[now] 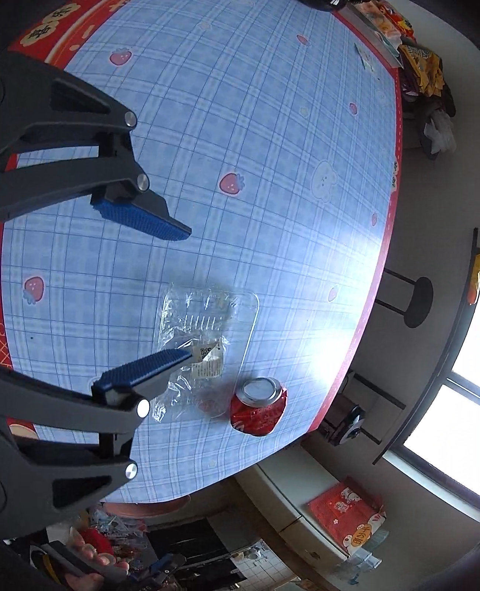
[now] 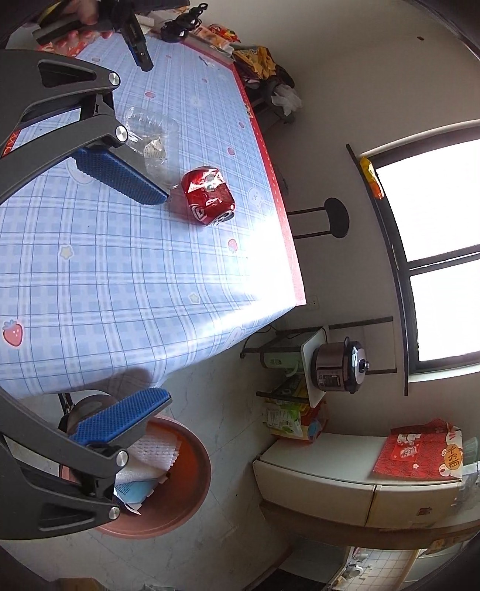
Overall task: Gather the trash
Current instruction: 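Move both tools back over the table toward the red can and clear tray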
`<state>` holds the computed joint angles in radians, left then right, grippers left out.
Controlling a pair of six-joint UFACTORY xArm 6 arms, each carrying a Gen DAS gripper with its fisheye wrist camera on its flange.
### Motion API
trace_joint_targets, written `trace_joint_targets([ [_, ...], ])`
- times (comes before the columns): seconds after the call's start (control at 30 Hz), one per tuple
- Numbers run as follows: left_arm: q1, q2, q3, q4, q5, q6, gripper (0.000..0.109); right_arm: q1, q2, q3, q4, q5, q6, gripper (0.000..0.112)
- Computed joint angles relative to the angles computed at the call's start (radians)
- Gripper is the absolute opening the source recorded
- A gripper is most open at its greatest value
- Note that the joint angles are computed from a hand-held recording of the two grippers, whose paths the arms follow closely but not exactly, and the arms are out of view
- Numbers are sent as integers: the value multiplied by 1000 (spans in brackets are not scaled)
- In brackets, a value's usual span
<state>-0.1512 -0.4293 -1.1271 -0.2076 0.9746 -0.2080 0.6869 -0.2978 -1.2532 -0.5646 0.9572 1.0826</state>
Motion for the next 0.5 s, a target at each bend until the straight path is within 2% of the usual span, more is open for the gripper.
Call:
trace_joint_targets([
  [0.3, 13, 203, -82, -173, -18, 180, 50, 16, 139, -134, -4, 95, 9, 98],
  [0.43, 14, 277, -118, -181, -19, 222, 48, 20, 208, -197, 4, 104, -3, 98],
  [0.5, 13, 302, -125, -184, -21, 237, 42, 22, 245, -229, 18, 108, -20, 98],
])
